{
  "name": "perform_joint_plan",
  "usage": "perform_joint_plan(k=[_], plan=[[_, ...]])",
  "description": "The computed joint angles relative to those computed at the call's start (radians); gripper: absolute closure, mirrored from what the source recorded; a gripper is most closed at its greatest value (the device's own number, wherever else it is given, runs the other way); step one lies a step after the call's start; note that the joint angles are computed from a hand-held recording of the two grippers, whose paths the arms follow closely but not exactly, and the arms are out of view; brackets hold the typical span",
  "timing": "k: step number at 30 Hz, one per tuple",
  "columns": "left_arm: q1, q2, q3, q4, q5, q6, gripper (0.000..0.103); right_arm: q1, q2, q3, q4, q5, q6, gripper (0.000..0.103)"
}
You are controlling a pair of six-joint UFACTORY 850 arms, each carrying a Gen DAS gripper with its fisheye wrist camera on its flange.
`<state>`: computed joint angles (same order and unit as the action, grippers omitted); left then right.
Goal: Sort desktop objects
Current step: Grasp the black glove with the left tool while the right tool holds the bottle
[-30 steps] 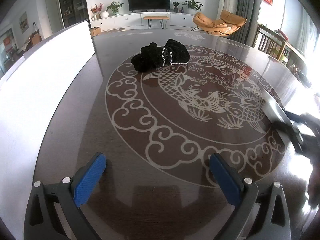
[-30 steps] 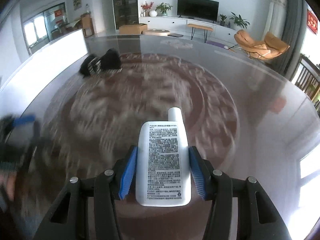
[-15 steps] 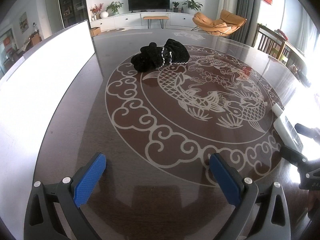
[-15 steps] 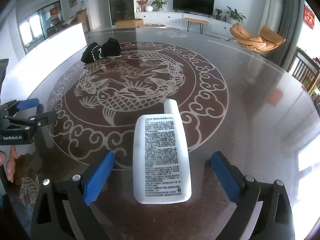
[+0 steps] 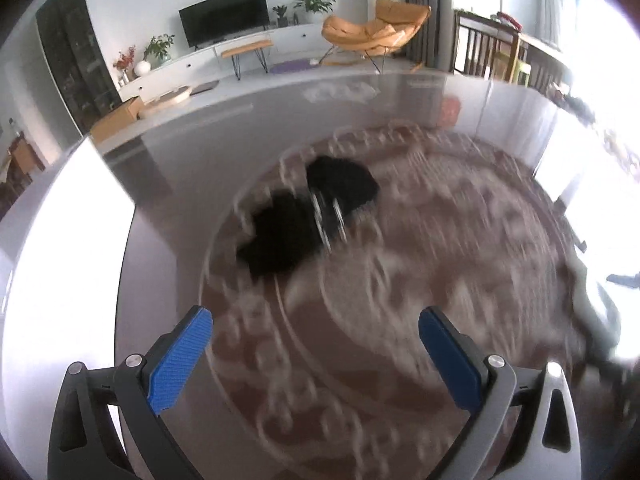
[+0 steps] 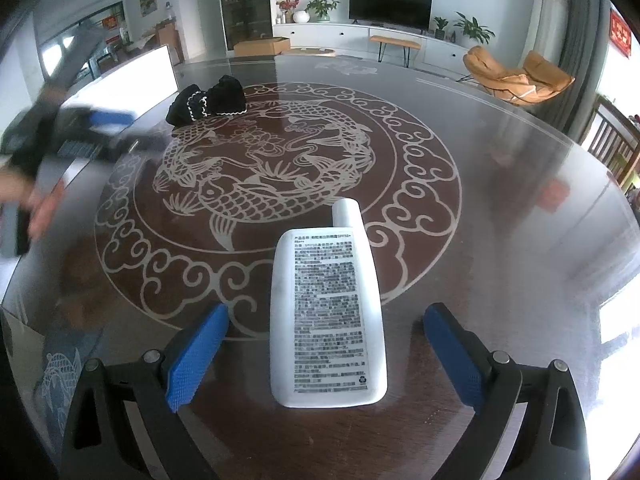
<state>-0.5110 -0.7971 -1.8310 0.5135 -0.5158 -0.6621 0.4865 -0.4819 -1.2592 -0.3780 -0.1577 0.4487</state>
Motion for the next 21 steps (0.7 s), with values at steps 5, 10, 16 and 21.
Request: perform_joint_plan(k=[5,10,16,21], plan=[[0.018,-0.177,-0.280,-0.058,-0.114,0.117,0.000,-0.006,0.004,0.006,0.047,0.016,-0.040,0.004],[0.043,-0.248,-0.389,-0.256,-0.093,0.279,0.027,-0.006,0.004,0.005,0.065,0.018,-0.055,0.004],[0.023,-0.127,-0.198,-0.148,-0.020,0.107,0.063,-0.008,0.004,0.008,0.019,0.027,-0.008,0.004],[-0.035,0.068,0.131,0.113,0.054,-0.276,0.063,-0.010,0.006,0.009,-0.006,0.035,0.018,0.004]])
